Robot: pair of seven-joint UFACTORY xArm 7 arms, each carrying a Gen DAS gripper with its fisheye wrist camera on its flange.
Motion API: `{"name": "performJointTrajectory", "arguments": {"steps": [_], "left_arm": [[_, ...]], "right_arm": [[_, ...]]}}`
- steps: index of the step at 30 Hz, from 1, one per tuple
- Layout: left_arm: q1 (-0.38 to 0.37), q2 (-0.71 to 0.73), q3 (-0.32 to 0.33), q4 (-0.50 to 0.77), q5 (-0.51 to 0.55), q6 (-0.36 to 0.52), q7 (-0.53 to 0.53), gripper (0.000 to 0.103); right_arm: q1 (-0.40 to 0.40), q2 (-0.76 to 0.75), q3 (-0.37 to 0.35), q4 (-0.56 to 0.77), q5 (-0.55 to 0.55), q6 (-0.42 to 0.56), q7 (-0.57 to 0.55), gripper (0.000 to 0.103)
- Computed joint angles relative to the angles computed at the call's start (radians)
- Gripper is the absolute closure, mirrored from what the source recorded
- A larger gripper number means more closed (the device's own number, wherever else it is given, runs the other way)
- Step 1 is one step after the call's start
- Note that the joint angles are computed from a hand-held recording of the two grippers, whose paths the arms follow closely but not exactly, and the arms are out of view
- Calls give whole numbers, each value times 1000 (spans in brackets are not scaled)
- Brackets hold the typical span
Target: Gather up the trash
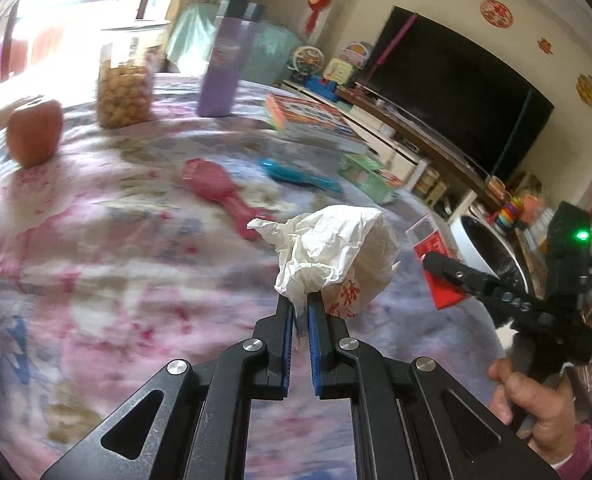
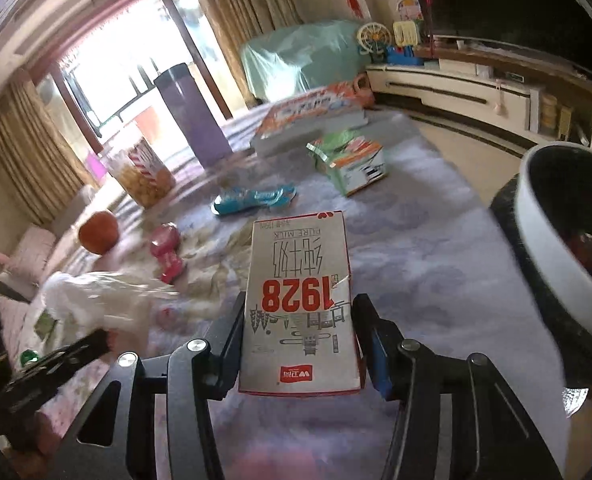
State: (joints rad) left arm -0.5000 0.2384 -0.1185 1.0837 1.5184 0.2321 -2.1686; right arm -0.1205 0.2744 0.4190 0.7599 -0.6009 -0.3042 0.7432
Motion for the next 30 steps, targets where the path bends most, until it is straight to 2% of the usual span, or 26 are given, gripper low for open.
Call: {"name": "performJointTrajectory", "arguments": {"steps": [2,6,12,15,18,30], "left_arm": [[-9,26,-9,34,-46,-1,53,97],[-55,83,-3,116,-148,7,182,97],[-115,168,7,233,-302,15,378,97],[-147,193,20,272,-354,21,433,97],[-173,221,29,314,-417,33,504,97],[-294,291,117,423,-589,59,663,97]], "right_arm": [[-134,-27,79,-31,-123,-30,94,51],[-268,-83,104,-70,-353,-99,281,51],[-276,-159,8,-127,-452,-176,375,51],[-274,-174,-45,-140,-503,-216,424,51],[-255,-192,-99,-167,-482,-245,407,51],[-159,-213,-282,-184,-519,-308,432,51]]}}
